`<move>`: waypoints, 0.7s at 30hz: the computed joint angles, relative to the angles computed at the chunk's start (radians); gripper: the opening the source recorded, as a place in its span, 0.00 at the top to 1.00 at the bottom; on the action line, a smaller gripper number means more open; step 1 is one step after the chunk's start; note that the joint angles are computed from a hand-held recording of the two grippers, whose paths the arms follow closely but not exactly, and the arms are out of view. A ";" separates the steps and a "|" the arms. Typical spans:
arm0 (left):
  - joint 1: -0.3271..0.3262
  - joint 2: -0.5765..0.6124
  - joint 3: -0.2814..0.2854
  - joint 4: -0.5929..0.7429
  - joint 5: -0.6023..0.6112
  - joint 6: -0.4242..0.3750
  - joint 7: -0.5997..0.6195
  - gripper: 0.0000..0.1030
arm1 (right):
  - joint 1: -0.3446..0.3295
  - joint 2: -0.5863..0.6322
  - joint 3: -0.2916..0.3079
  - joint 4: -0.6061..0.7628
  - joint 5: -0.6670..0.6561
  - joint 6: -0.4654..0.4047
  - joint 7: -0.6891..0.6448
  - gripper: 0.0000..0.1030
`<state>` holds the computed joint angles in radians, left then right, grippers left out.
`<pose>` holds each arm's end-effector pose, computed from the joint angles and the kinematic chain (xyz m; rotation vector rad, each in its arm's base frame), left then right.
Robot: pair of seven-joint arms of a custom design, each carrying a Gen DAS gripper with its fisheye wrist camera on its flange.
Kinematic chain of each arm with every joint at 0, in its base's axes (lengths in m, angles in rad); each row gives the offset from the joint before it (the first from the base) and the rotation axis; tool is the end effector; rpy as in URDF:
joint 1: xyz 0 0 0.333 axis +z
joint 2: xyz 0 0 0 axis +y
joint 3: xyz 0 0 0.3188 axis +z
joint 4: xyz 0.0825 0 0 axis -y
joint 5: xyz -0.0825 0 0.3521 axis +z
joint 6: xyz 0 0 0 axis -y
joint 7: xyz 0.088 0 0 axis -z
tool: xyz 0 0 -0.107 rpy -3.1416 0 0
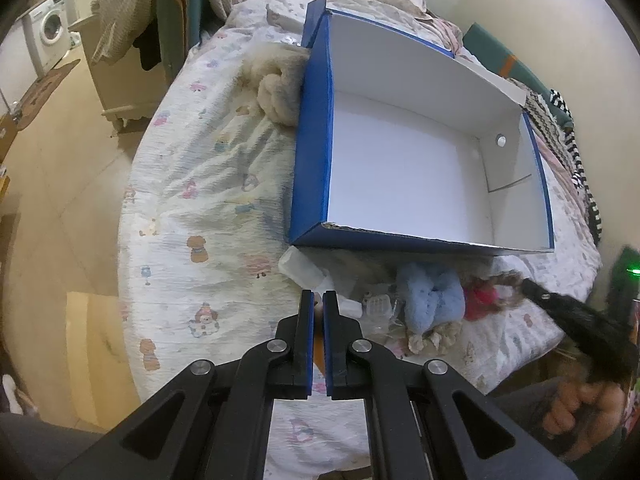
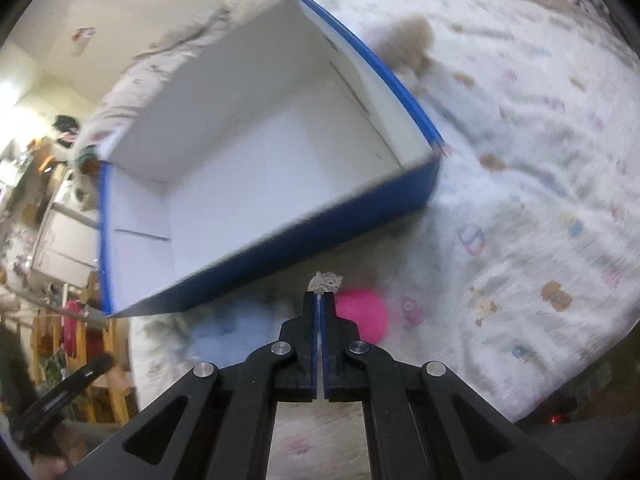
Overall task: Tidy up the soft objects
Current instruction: 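Grasp the beige scrunchie with the right tool while the left tool grasps the orange foam cylinder, then carry the scrunchie and foam cylinder with both tools over the box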
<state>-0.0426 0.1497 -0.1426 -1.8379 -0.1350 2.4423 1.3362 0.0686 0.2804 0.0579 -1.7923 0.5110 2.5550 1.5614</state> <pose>0.6007 -0.1079 0.5122 -2.2088 1.9210 -0.6739 0.6387 0.0707 0.4641 -1.5719 1.9839 -0.0223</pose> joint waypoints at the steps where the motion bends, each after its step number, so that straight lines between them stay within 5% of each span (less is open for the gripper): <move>1: -0.001 -0.001 0.001 -0.002 0.004 0.003 -0.002 0.96 | -0.008 -0.021 0.009 -0.012 0.020 0.005 -0.032 0.97; 11: -0.031 -0.023 0.001 -0.004 0.118 0.028 -0.057 0.96 | -0.028 -0.108 -0.005 -0.037 0.177 -0.049 -0.225 0.97; 21: -0.052 0.065 -0.002 0.216 0.177 -0.059 -0.056 0.96 | -0.013 -0.031 -0.005 0.133 0.161 -0.062 -0.263 0.97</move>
<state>-0.0949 0.2143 -0.1450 -1.6215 0.0418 2.3837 1.2804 0.0553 0.2492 0.0529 -1.6591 0.6723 2.4933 1.2982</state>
